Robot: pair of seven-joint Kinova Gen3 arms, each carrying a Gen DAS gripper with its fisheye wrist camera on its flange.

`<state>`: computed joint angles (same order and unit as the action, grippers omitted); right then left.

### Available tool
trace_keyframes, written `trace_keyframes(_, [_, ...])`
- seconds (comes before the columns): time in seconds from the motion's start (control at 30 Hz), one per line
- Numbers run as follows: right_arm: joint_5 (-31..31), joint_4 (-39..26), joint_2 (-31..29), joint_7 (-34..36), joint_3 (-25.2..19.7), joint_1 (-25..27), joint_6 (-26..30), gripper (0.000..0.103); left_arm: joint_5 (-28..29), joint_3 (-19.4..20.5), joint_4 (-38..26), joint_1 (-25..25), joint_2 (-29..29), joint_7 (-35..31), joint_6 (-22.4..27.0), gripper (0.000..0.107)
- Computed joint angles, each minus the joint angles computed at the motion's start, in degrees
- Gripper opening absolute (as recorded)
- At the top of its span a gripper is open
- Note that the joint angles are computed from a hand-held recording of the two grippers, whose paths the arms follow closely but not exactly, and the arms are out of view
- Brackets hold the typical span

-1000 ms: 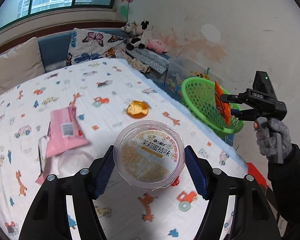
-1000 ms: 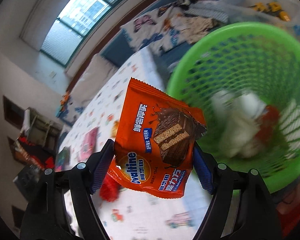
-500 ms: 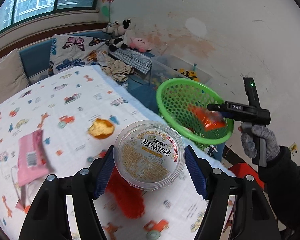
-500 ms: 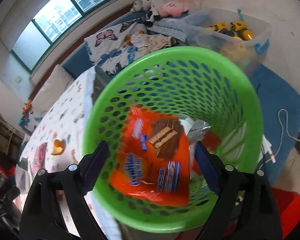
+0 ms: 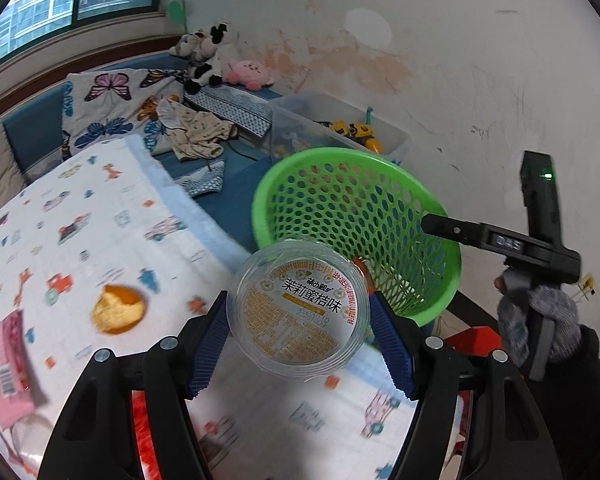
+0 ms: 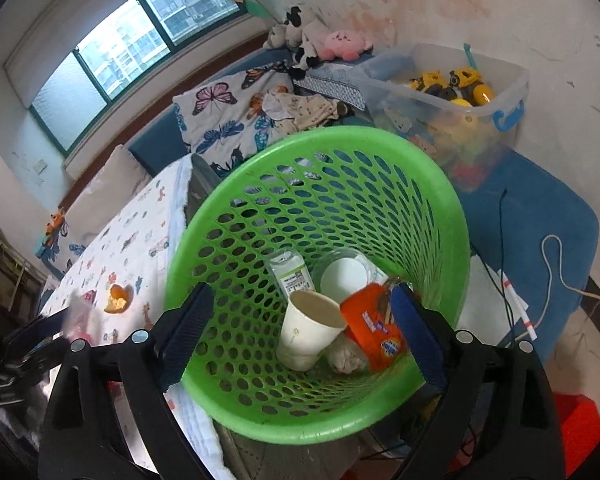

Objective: Collect trash
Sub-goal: 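Carry the Ovaltine bag and pudding cup over the basket and open both tools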

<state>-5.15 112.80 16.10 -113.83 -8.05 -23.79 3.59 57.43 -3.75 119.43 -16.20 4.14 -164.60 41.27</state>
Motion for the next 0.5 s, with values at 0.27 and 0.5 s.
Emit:
trace_keyframes(0.27, [0.14,2.99,-2.33,0.25,0.56,-1.52,-2.25,0.091,-4.2,4.54,-2.46,5.96,2.95,8.45,-6.99,0.067])
trace_keyframes(0.5, [0.11,5.48,-4.13,-0.16,6.01,-6.77,-4.13,0.092,-6.13,7.38,-4.16,7.74,5.5,13.38,-8.88,0.075])
